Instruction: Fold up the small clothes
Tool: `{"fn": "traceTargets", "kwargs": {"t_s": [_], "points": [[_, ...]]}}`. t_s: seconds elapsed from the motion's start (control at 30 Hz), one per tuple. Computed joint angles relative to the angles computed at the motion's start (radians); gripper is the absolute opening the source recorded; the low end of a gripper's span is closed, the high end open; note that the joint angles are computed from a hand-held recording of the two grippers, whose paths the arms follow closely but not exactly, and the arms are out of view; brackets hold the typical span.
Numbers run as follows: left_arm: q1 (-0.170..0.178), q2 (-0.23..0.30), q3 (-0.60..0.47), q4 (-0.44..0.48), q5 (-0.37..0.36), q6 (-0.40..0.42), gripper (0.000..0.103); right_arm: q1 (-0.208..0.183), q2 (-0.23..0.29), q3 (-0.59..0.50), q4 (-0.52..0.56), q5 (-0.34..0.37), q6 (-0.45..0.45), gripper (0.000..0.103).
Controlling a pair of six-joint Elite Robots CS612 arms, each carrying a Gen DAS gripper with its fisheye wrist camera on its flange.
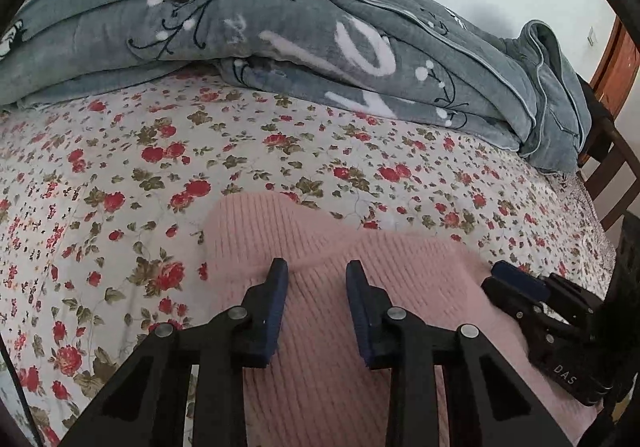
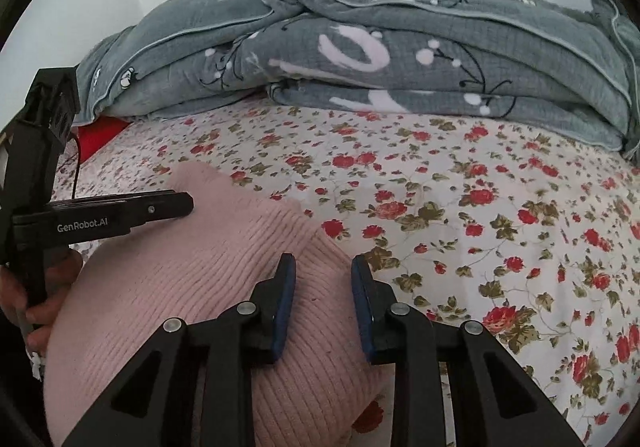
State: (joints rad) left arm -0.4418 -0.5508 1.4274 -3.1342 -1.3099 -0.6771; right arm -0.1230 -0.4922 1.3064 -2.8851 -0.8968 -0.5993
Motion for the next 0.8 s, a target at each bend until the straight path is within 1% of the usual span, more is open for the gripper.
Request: {"fn": "traceTargets", "kwargs": {"t_s": [0.07,0.17,0.3,0.4,0.5,0.53,0.7,0.8], "points": [[-0.001,0.001,0.001,-0.009,0.005,-0.004,0.029,0.001,0.001,-0.001,-0.007,0.002,0.007,0.03],[-0.004,0.005,0.009,-0.042,0.019,0.002,0.029,-0.004,0.008,-0.013,0.009,0.016,0.032,0.04],[-0.014,0.011,0.014,-0.068,0.058,0.027,0.03,-0.011,0.017,-0.035,0.061,0.033,0.057,0.046],[-0.012,0.015,0.017,-0.099,0.049,0.03,0.031,-0.009,0.015,-0.027,0.039,0.025,0.062,0.046],[-0.007,0.026,0.031,-0.177,0.03,0.016,0.031,-0.009,0.013,-0.024,0.036,0.025,0.061,0.046],[-0.008,0.027,0.033,-0.189,0.031,0.015,0.031,-0.01,0.013,-0.023,0.034,0.026,0.061,0.046],[-0.016,0.032,0.035,-0.211,0.064,0.02,0.031,-0.01,0.011,-0.019,0.023,0.026,0.058,0.046],[-0.019,0.032,0.033,-0.204,0.077,0.023,0.031,-0.008,0.01,-0.015,0.012,0.018,0.061,0.046]]}}
